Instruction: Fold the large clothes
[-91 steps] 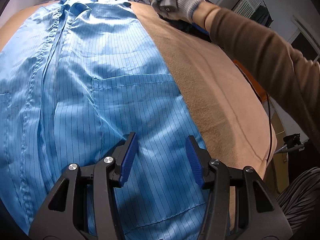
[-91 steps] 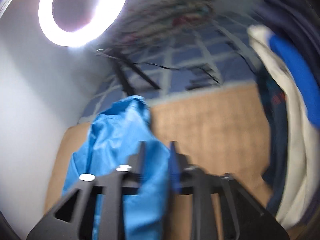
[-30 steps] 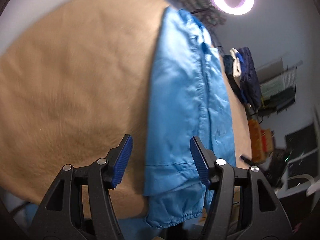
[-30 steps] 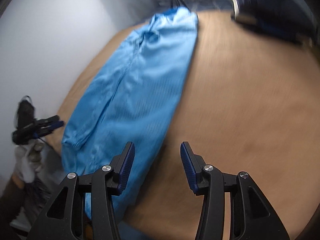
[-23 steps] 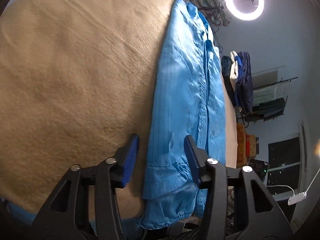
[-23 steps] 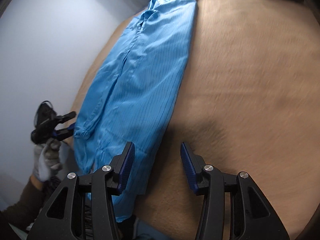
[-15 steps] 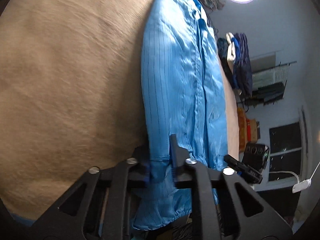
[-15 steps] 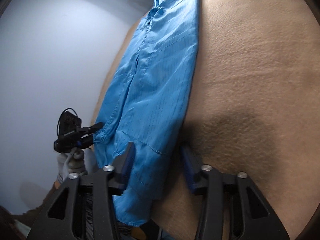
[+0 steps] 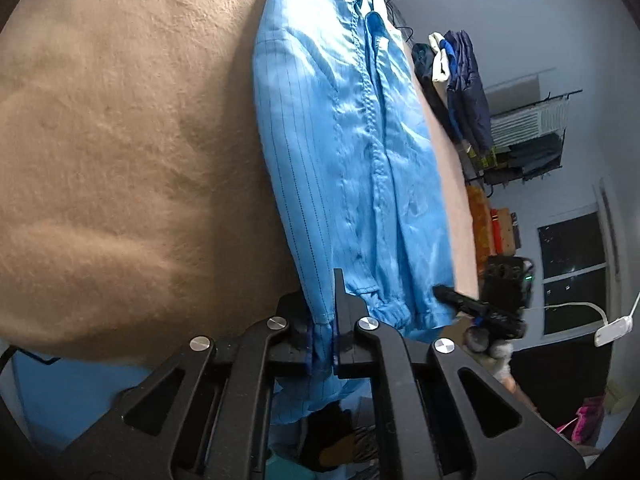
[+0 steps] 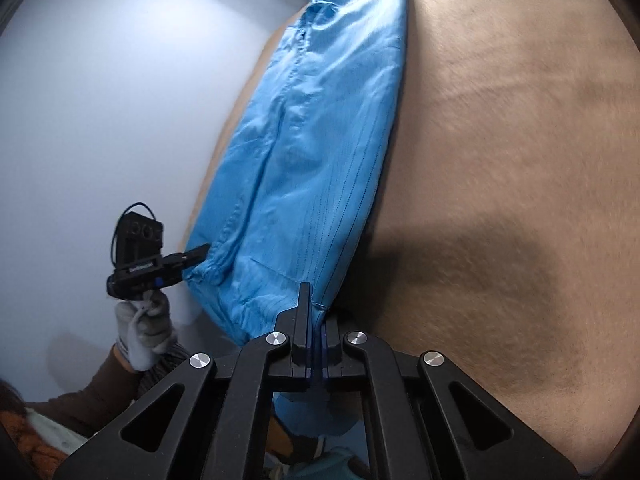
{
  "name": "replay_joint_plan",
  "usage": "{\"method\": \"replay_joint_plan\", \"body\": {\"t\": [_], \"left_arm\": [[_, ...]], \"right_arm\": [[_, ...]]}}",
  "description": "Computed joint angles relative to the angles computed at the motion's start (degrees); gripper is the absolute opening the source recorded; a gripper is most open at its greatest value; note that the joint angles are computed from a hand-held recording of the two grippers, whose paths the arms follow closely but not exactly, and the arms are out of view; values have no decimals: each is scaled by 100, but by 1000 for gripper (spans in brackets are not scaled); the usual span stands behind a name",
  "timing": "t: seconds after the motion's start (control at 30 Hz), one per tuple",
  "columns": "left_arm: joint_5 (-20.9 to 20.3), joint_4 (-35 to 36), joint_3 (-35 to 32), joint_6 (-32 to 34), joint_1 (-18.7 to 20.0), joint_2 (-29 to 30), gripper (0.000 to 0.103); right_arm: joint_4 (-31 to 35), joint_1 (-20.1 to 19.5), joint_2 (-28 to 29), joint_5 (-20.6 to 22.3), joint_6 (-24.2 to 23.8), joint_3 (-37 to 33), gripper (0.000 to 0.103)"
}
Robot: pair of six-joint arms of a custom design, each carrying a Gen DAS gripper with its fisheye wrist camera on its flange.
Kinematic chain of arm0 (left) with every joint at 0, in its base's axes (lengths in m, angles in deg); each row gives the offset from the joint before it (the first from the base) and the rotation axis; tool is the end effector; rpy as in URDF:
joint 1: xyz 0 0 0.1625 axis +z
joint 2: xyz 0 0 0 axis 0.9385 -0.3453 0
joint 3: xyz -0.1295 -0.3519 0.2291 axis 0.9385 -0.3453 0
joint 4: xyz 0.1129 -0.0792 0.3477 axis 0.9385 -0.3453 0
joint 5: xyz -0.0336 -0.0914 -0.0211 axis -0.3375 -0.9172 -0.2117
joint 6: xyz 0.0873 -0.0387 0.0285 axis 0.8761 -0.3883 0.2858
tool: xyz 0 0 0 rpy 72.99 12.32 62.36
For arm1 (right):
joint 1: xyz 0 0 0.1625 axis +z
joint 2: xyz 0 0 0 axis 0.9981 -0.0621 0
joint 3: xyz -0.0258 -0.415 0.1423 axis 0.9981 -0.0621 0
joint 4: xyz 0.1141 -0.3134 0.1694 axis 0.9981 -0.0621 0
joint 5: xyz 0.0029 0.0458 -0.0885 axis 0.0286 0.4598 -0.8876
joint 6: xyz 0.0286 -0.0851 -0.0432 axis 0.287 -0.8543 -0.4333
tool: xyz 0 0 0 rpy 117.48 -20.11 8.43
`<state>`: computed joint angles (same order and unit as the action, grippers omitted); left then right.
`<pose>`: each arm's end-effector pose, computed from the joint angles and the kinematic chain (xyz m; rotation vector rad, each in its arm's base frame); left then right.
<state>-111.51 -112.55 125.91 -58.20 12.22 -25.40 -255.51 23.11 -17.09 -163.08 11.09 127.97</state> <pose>0.0305 -0.6861 0.3324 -0.3772 -3.0397 -0.0068 0.3013 -0.4651 0.0318 0.1199 2.9331 -0.6881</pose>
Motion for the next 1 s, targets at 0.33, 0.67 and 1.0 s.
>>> {"method": "replay_joint_plan", "body": {"t": [0.33,0.67,1.0], "left_arm": [[-823,-200,-663,-5,-240,230,3],[-787,-410,-2275,-346,-406,1268,3],[-114,-228,-3536,-643,-369,2313,3]], "right_arm": [[-209,-107,-39,622,-405,-574,1],[177,-272,2,90,-725,-1749,1],[957,-580,479,-501,-877,-2838,1]]}}
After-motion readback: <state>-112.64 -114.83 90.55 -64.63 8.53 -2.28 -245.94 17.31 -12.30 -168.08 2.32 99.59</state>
